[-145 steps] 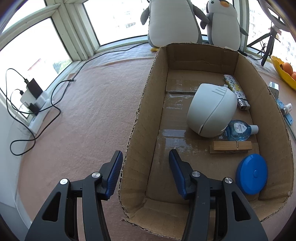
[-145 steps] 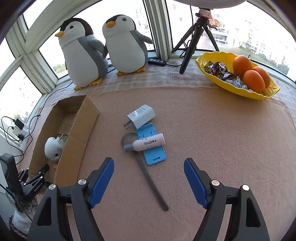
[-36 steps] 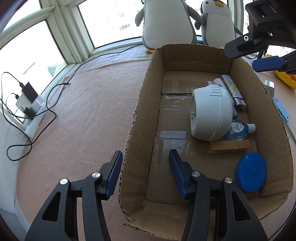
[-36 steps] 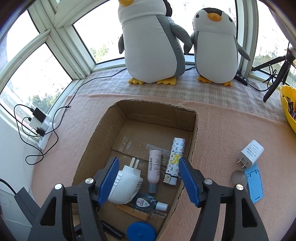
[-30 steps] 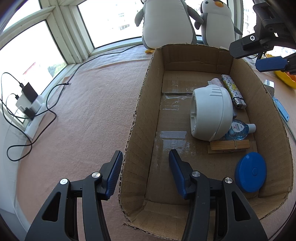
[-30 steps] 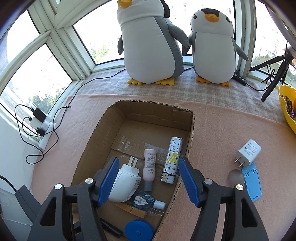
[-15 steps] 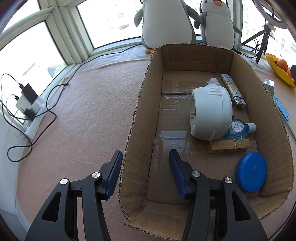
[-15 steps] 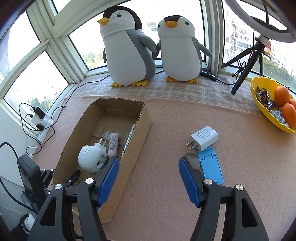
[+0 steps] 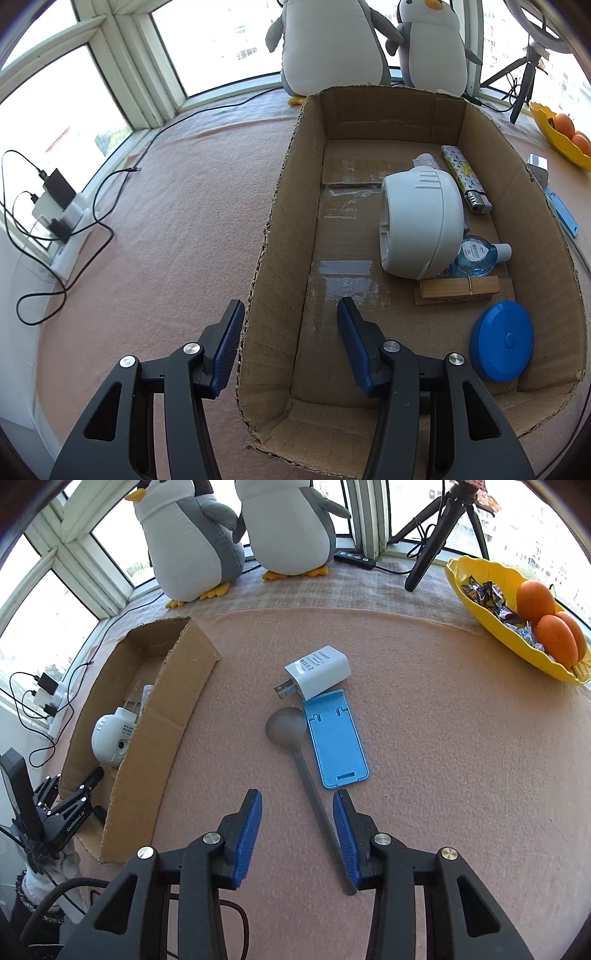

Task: Organize rigid objects
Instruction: 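Move the right gripper to the grey spoon handle and grasp it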

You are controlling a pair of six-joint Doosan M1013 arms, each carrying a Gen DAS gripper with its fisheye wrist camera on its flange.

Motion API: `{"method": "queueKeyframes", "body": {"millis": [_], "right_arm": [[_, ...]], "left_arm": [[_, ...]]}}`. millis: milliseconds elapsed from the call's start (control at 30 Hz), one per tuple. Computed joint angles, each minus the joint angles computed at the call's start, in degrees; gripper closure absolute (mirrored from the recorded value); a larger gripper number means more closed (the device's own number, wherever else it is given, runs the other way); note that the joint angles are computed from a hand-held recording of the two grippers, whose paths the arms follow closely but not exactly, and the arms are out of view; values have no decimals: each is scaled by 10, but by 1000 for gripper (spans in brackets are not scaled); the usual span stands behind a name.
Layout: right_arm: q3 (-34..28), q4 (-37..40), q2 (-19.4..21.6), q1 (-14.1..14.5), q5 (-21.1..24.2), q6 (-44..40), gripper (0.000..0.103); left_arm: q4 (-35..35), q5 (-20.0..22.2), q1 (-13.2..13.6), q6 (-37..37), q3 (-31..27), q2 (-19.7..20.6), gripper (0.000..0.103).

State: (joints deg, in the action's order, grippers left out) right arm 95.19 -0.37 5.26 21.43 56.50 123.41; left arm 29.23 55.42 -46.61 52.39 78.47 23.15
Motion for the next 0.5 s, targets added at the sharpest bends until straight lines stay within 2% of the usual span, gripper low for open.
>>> {"method": "queueKeyframes", "body": {"millis": [267,500], "right_arm": [[2,-11,10,6,19,-17,71],[-4,-32,20,16,25,-17,78]], "left_arm": [[0,0,0,1,0,0,51],[0,1,0,1,0,0,51]]}}
